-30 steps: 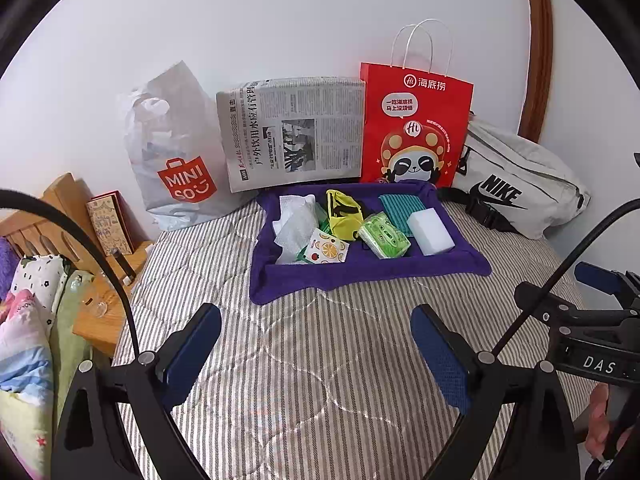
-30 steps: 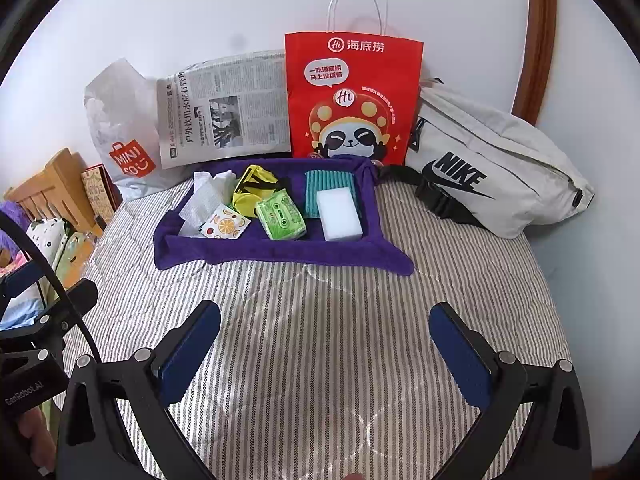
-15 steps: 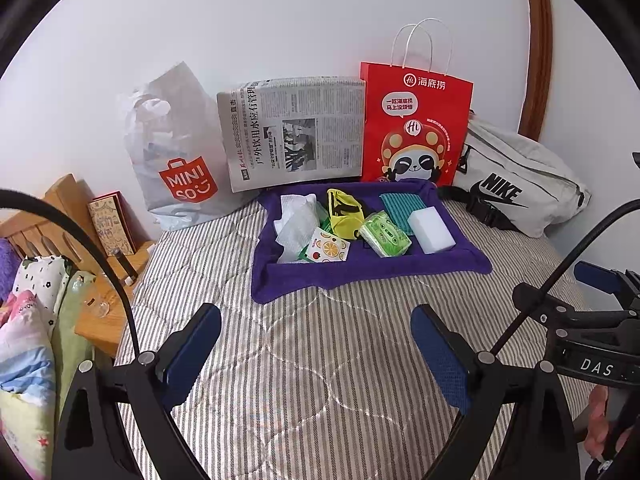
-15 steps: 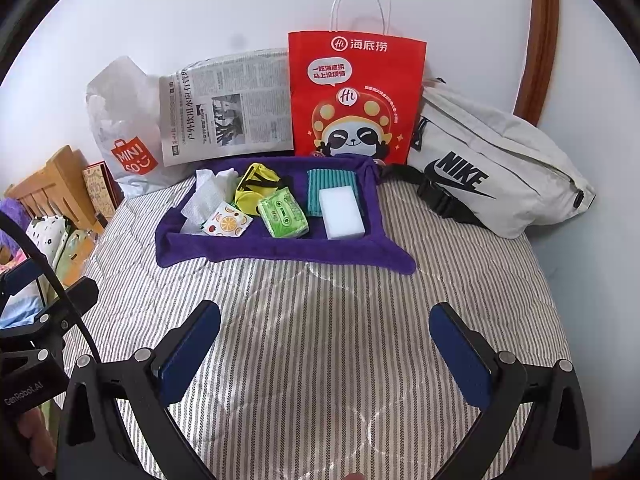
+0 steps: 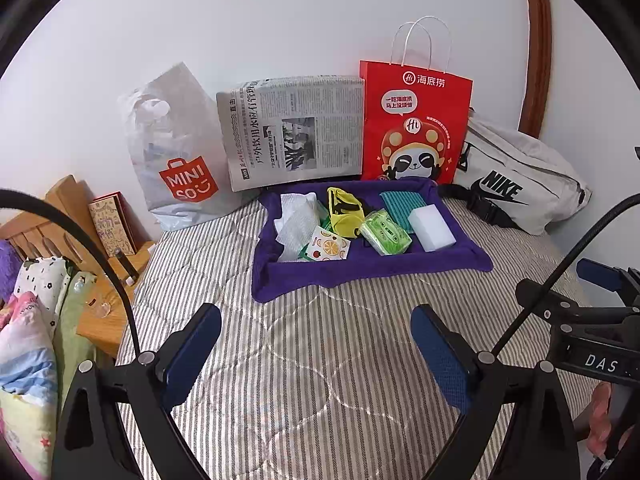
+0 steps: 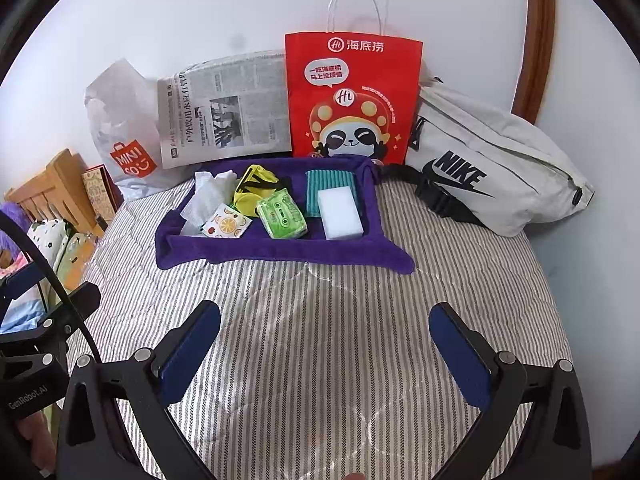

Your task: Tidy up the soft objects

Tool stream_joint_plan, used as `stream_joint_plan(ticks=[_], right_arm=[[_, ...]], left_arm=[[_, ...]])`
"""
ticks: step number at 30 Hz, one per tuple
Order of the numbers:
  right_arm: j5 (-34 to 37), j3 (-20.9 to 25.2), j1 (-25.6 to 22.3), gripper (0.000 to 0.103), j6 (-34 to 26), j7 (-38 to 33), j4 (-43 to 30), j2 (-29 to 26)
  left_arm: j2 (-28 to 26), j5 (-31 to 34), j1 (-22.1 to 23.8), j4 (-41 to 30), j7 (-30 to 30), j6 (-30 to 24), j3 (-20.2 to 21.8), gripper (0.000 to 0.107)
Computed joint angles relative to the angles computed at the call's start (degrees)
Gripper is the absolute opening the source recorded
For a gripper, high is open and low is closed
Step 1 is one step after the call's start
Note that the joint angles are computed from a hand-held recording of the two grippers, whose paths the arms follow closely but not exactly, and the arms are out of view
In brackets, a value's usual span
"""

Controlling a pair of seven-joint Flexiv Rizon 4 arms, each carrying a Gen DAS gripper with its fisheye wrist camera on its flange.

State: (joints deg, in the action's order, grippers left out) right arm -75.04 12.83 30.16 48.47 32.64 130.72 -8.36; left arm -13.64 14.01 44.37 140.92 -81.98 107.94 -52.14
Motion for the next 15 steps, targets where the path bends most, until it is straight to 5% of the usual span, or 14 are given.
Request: stream_joint_plan(ticks=[15], right_arm=[[-0.2,0.1,0.0,0.103,0.0,0.1,0.1,0.1]], left_arm=[[-0.9,0.1,1.6,0.0,1.1,-0.3,-1.3,0.096]])
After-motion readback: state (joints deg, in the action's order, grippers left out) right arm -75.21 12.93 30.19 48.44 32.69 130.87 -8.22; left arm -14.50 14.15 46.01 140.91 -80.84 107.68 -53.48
